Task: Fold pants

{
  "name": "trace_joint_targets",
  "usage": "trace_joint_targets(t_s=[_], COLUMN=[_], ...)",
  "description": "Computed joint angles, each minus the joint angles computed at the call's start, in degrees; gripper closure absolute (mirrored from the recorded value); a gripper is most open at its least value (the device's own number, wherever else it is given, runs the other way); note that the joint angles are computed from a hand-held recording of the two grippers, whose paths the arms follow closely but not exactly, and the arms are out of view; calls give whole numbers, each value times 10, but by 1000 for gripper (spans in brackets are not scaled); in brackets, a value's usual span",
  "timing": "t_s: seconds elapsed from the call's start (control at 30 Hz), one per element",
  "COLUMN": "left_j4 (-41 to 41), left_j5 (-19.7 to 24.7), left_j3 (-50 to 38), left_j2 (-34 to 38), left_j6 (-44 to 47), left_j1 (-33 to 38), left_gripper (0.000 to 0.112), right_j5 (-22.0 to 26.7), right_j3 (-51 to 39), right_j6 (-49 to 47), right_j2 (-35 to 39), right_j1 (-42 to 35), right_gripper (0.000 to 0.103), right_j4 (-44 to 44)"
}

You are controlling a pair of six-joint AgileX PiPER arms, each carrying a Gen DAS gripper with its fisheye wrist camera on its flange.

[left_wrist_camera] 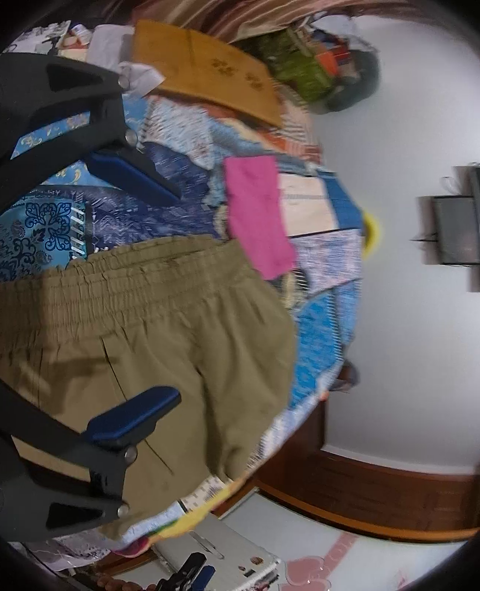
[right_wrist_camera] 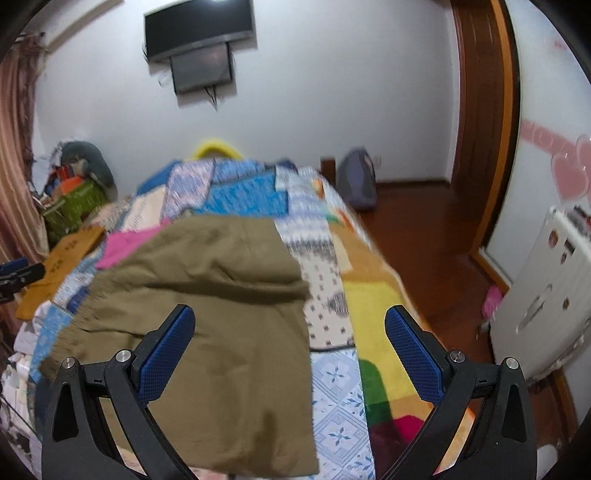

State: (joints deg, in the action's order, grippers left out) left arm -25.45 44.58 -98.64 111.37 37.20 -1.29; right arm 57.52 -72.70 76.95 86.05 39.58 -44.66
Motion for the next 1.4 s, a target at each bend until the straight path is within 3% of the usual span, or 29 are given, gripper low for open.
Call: trace_joint_targets(t_s=[0.2,0.43,0.5,0.6,0.63,0.67,0.73,0.77,0.83,0.93,1.07,1.2,1.33,1.4], left_j4=[63,69,61,43,33,25,8,9,13,33,18,11,23,25], left_j5=[50,98,121,145,151,156,144,133,124,110,162,160,206,202], left_j3=[-81,-161,-187,-212,-217,-221,-201,-187,-172,-150,-186,-177,-226,-233], left_j2=[91,168,187,207,212,215,205,195,183,166,185,181,196,189], left_j6=[-42,-62,-64,-64,-61,-57,-26,-13,2,11,4,15,-15,-20], left_j1=[-11,-12,-9,-1,3,6,8,4,-3,-9,11,17,16,15], left_gripper=[24,27,27,27,28,29,42,44,56,60,61,61,61,59], right_j5=[-88,-134,-143,-143,-139,-147,-154,-154,-144,-137,-135,-139,-129,-119], right_j3=[33,-2,-21,-44,-50,-43,-33,-29,-19,-6,25,62,37,23], right_j6=[-95,-225,-272,-357,-380,-383,-387,-387,-358,-346,-350,-342,-391,-400], right_j2=[30,84,106,138,147,145,137,134,125,113,79,48,53,53], right_j1=[-76,-149,-170,-201,-206,-205,-197,-193,-174,-165,-178,-180,-209,-213], right_gripper=[24,27,32,51,63,67,79,92,93,95,98,98,97,96], right_j4=[111,191,223,296,317,315,306,304,270,255,286,306,362,371])
